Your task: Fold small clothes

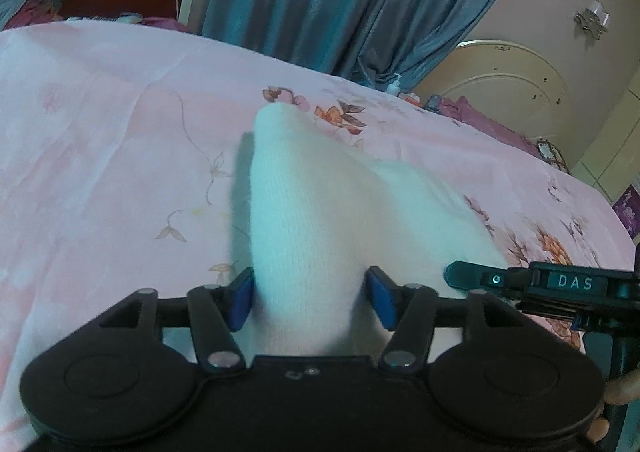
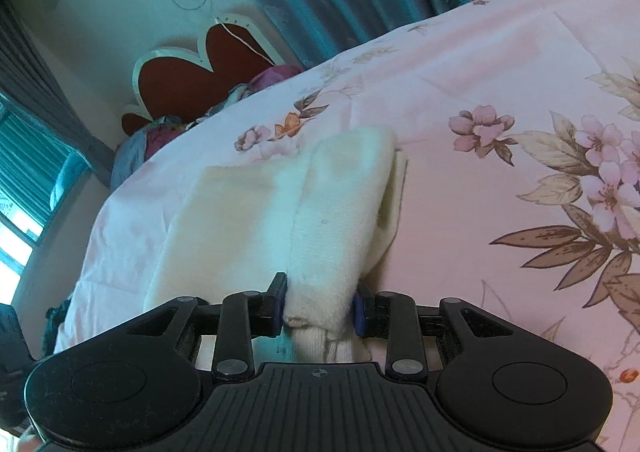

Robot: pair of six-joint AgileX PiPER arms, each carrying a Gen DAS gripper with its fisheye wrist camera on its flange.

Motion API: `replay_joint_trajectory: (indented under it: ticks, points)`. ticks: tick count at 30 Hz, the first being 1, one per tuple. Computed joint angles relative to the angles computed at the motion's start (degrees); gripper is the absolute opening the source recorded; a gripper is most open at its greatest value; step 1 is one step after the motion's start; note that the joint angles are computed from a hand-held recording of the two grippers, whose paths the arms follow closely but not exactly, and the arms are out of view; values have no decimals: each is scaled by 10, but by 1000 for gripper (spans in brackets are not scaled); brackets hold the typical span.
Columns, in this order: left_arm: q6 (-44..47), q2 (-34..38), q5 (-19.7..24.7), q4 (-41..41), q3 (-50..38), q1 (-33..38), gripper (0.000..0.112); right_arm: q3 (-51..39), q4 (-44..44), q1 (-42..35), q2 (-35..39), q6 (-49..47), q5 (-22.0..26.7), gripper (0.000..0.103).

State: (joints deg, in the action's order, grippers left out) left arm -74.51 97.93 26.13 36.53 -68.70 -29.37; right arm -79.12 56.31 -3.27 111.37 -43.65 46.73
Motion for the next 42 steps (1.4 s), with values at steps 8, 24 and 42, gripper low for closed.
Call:
replay_joint_trajectory:
  ticks: [8, 24, 42]
  points:
    - [-76, -36, 27, 91, 13, -9, 61, 22, 0, 2, -41, 16, -48, 47]
    - [15, 58, 41, -9, -82, 50, 62, -76, -247, 84, 43, 234, -157, 46]
    - [-14, -74, 163, 35, 20, -83, 61, 222, -111, 42, -226, 61, -120, 47]
